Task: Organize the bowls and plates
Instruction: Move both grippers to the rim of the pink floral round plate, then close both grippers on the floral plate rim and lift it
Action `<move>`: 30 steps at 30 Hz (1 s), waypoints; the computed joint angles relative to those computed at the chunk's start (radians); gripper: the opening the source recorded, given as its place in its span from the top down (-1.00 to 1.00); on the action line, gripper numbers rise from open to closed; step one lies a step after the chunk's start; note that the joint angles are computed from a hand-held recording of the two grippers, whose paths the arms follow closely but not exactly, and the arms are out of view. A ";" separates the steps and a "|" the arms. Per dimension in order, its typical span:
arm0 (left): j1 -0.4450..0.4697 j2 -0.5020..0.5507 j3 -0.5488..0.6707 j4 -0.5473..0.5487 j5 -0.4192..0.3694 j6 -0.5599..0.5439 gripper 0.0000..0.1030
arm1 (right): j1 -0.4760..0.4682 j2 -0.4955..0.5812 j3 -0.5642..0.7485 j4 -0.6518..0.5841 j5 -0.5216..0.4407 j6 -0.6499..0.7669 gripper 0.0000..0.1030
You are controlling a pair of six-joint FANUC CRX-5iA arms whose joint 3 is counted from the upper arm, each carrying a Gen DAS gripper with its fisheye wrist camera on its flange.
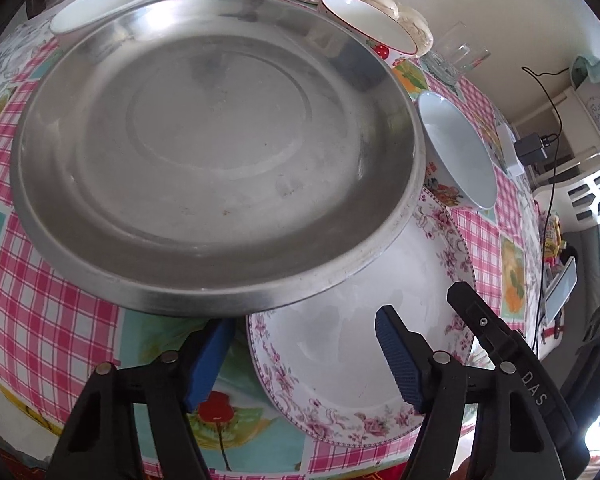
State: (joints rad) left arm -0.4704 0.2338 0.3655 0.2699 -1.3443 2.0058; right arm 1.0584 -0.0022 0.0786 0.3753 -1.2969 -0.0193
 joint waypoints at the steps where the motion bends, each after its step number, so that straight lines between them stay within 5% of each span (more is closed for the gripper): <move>1: 0.001 0.001 -0.003 0.006 0.008 0.005 -0.46 | -0.003 -0.003 -0.004 -0.003 0.013 -0.004 -0.36; 11: 0.012 -0.001 -0.024 0.027 0.028 0.011 -0.46 | -0.014 -0.004 -0.002 -0.037 0.011 -0.027 0.63; 15: 0.024 -0.030 -0.049 -0.002 0.024 0.021 -0.02 | -0.007 -0.015 -0.011 -0.028 0.019 -0.035 0.72; 19: 0.047 -0.056 -0.098 0.024 0.052 0.038 0.20 | 0.000 -0.011 -0.002 -0.017 -0.002 -0.031 0.73; 30: 0.025 -0.029 -0.096 0.095 0.033 -0.080 0.29 | 0.006 -0.060 -0.042 -0.022 -0.019 -0.076 0.73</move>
State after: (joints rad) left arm -0.4451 0.2044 0.2697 0.3652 -1.3114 1.9259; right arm 1.0645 -0.0625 0.0369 0.3530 -1.3164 -0.0958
